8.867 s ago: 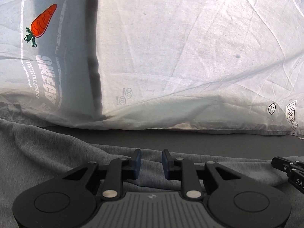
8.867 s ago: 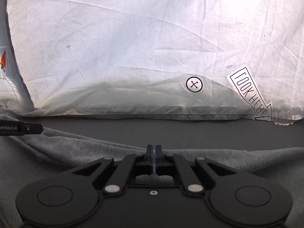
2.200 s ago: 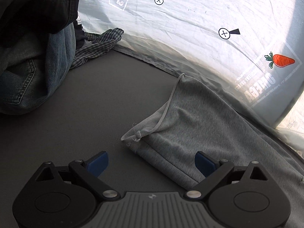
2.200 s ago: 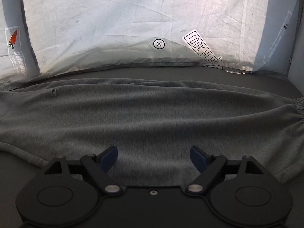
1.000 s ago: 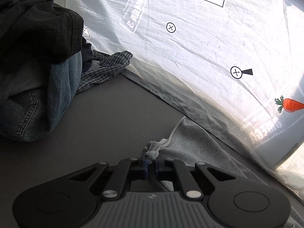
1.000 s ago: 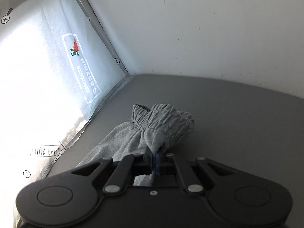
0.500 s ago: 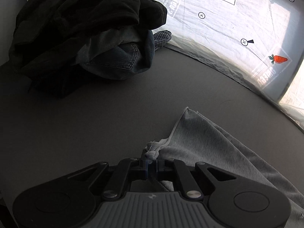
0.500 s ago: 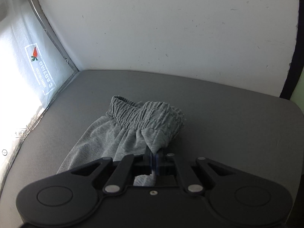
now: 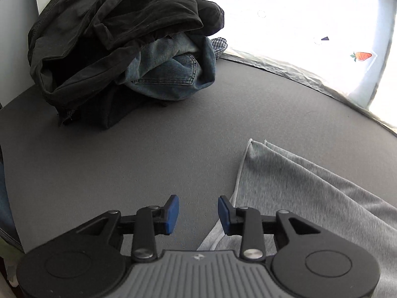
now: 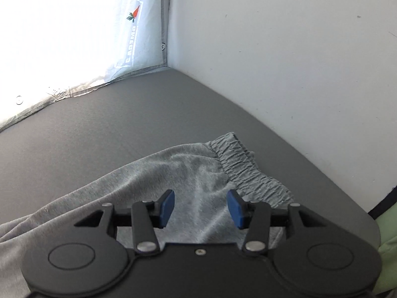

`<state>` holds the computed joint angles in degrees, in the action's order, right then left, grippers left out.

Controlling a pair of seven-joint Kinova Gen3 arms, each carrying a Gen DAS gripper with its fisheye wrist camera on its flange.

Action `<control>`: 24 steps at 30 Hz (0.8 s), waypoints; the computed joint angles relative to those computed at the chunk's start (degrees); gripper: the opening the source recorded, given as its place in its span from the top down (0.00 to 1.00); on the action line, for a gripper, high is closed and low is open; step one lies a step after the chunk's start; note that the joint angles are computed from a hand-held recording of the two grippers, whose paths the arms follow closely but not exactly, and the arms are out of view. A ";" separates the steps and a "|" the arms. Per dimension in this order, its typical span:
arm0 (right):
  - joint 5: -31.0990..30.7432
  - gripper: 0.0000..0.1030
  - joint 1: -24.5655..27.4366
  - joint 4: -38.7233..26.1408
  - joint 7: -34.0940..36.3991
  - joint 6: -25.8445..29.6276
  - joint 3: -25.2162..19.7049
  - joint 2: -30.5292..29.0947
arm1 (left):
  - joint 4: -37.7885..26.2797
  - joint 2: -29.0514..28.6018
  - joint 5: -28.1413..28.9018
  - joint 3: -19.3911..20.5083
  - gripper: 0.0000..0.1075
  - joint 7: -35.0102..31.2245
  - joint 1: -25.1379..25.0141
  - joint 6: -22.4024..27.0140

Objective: Fold clothes

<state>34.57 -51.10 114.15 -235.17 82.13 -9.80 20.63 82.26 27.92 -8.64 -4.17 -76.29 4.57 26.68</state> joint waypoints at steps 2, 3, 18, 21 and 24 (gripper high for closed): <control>4.53 0.53 -0.25 -1.42 3.96 -4.09 1.92 0.45 | -2.33 0.84 2.23 2.11 0.61 -1.21 -2.34 0.36; 6.86 0.53 0.87 -2.22 5.70 -6.42 1.86 0.81 | -3.38 1.26 3.47 3.49 0.60 -2.51 -3.60 0.74; 8.90 0.62 8.31 -12.05 8.73 -30.74 8.31 6.29 | -26.20 15.64 7.24 4.99 0.48 -8.01 0.64 16.41; 5.43 0.76 10.20 -11.57 10.97 -34.29 9.24 5.99 | -28.58 17.10 7.29 5.60 0.49 -9.31 0.68 17.69; 0.98 0.89 11.92 -12.11 14.50 -36.09 9.67 6.42 | -31.16 18.56 7.16 5.49 0.78 -10.04 1.20 19.71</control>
